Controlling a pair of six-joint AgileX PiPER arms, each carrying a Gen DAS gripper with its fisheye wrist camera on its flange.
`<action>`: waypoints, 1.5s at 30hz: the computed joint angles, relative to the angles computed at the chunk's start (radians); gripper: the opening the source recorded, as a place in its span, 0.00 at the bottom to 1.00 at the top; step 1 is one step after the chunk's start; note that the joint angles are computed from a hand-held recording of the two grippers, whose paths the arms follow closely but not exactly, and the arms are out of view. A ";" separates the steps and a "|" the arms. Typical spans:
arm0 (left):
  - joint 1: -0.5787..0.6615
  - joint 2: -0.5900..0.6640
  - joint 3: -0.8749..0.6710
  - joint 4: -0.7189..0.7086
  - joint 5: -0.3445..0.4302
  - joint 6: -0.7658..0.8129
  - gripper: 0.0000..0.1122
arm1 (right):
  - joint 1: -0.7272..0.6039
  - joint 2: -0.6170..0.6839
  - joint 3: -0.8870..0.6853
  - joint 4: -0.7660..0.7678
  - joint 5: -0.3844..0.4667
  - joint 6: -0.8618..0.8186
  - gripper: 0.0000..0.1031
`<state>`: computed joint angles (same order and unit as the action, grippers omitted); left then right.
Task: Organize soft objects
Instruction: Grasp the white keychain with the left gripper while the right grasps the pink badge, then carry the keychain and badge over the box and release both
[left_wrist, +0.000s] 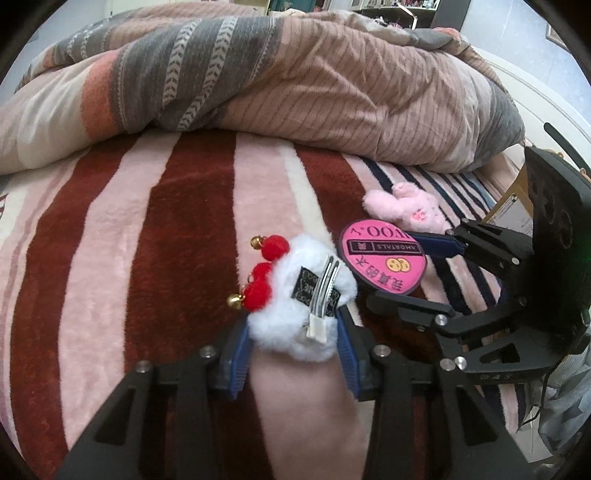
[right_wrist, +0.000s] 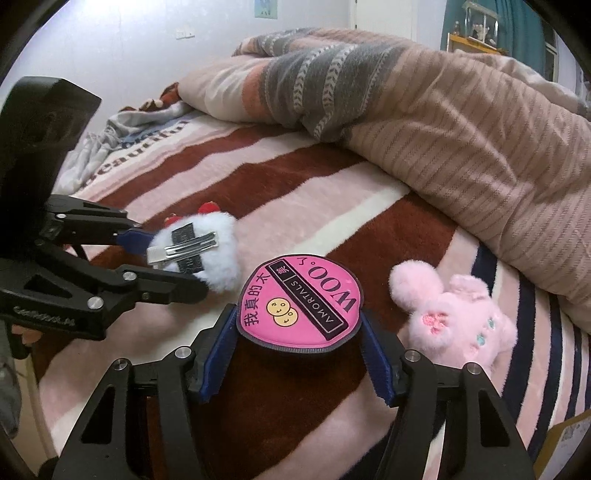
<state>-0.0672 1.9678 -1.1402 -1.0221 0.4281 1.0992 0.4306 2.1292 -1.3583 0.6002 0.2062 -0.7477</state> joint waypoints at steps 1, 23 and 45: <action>0.000 -0.011 0.007 -0.002 -0.001 0.002 0.34 | 0.002 -0.017 0.021 0.029 -0.009 -0.028 0.58; -0.323 -0.439 -0.005 0.536 0.032 -0.641 0.34 | -0.134 -0.799 0.549 0.193 -0.014 -0.206 0.58; -0.767 0.153 -0.938 0.938 0.397 -1.029 0.35 | -0.855 -0.835 0.592 0.436 0.309 -0.684 0.62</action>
